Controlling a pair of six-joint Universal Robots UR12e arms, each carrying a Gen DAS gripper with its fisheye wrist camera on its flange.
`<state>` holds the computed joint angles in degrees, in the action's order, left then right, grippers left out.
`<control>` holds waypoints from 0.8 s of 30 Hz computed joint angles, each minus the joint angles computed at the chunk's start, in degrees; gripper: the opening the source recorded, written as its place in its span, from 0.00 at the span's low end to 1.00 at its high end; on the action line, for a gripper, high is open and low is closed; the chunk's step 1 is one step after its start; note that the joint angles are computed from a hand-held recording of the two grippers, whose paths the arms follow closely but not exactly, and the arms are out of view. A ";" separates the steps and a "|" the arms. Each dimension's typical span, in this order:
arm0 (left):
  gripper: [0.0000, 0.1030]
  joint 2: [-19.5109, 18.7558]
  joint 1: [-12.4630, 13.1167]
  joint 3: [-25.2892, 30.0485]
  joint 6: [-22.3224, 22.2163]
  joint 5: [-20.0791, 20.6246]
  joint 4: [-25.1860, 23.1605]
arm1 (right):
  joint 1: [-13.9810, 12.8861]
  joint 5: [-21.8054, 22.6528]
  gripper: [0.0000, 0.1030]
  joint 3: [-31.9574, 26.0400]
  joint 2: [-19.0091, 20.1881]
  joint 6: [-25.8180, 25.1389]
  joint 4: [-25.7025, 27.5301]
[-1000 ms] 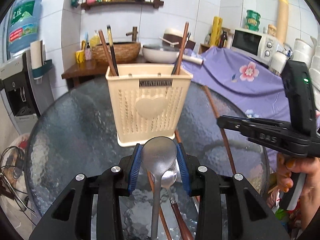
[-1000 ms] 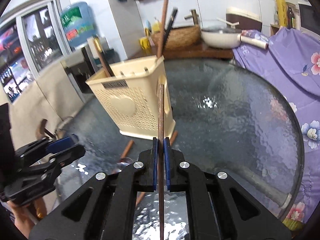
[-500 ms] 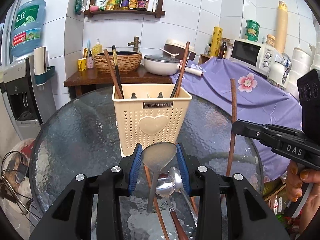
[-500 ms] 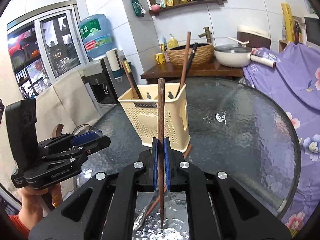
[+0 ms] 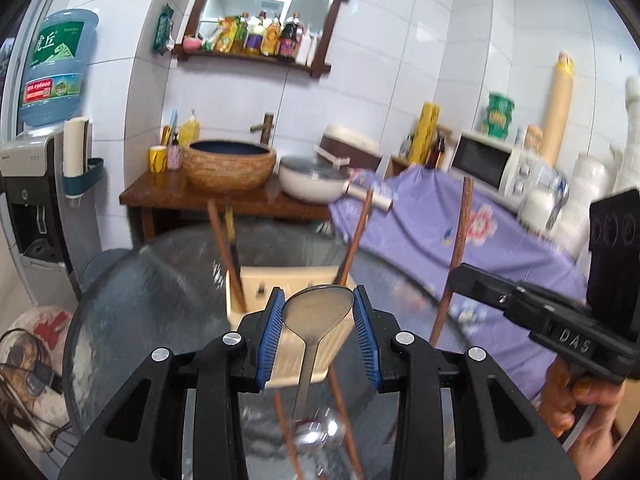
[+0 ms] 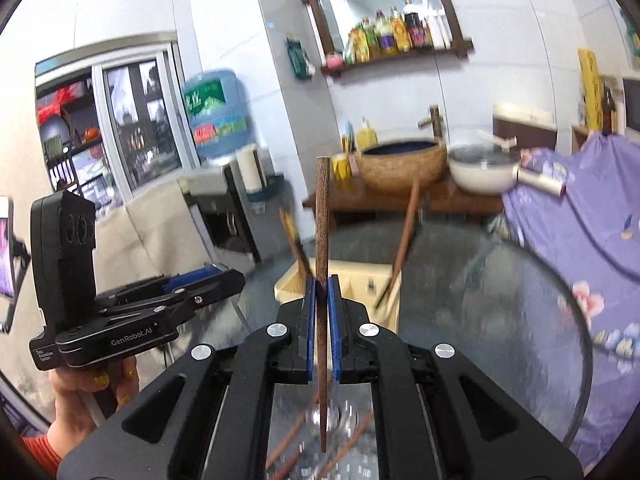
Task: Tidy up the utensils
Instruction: 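Lift the spoons and chopstick and lower them into the cream holder with both tools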
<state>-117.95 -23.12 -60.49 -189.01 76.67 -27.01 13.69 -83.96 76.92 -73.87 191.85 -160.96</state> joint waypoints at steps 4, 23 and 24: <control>0.33 -2.85 0.62 6.61 -3.29 -1.72 -0.06 | 0.50 -4.67 0.07 -7.26 3.10 -0.48 -0.59; 0.33 -9.21 -0.35 11.38 -3.35 6.56 -4.25 | 1.19 -13.71 0.07 -14.52 12.35 3.81 3.37; 0.33 -9.12 -0.38 10.87 -3.14 6.50 -4.41 | 1.14 -13.47 0.07 -14.07 12.31 3.92 3.61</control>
